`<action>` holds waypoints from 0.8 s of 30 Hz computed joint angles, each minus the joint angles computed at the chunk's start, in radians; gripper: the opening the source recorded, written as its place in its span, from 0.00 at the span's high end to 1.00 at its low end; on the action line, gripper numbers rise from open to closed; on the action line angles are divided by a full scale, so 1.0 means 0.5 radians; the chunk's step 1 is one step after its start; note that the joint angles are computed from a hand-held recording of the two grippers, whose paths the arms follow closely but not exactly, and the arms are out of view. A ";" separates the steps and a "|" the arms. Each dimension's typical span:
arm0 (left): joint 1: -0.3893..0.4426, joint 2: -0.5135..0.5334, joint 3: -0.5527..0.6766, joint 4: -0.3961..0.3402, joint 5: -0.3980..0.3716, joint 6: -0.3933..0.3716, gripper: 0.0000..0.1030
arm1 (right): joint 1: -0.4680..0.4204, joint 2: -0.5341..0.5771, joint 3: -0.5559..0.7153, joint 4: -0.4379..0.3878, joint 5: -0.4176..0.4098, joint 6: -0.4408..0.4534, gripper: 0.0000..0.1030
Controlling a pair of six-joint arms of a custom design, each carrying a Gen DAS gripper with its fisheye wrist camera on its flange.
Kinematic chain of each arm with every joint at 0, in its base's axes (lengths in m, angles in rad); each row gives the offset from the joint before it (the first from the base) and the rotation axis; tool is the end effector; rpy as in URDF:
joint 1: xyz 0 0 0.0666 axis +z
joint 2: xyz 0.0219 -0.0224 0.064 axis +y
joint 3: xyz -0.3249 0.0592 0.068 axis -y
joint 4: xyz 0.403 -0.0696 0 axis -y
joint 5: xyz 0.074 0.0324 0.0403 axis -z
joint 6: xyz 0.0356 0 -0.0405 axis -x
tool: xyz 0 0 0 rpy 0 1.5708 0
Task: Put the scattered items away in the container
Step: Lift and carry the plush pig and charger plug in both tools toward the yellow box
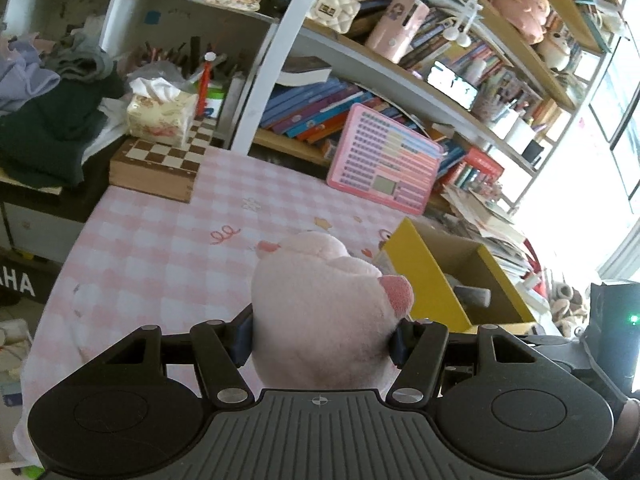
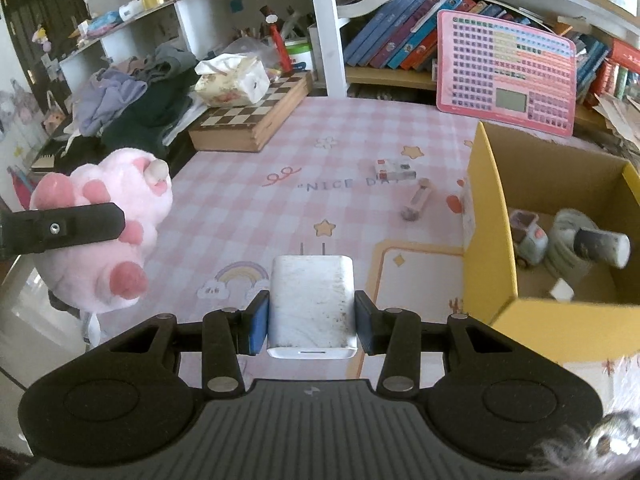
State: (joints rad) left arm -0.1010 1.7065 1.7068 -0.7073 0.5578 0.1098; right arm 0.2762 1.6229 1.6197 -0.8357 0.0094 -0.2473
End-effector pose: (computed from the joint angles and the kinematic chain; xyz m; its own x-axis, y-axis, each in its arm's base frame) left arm 0.6103 -0.0812 0.3756 -0.6956 -0.0229 -0.7181 0.4122 0.8059 -0.4251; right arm 0.5609 0.1582 0.3686 -0.7592 0.0392 -0.6497 -0.0833 0.9841 0.1568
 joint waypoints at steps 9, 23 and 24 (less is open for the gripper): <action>0.012 -0.083 -0.093 -0.055 0.149 -0.085 0.40 | 0.079 -0.201 -0.228 0.051 0.120 -0.115 0.61; -0.023 -0.162 -0.186 -0.136 0.248 -0.228 0.40 | 0.132 -0.421 -0.479 0.097 0.283 -0.319 0.60; -0.027 -0.163 -0.189 -0.147 0.251 -0.233 0.40 | 0.132 -0.438 -0.498 0.098 0.296 -0.333 0.60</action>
State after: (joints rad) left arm -0.1144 1.6249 1.6125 -0.7807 0.6833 -0.0066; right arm 0.3423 1.4039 1.3706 -0.7865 0.1574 -0.4141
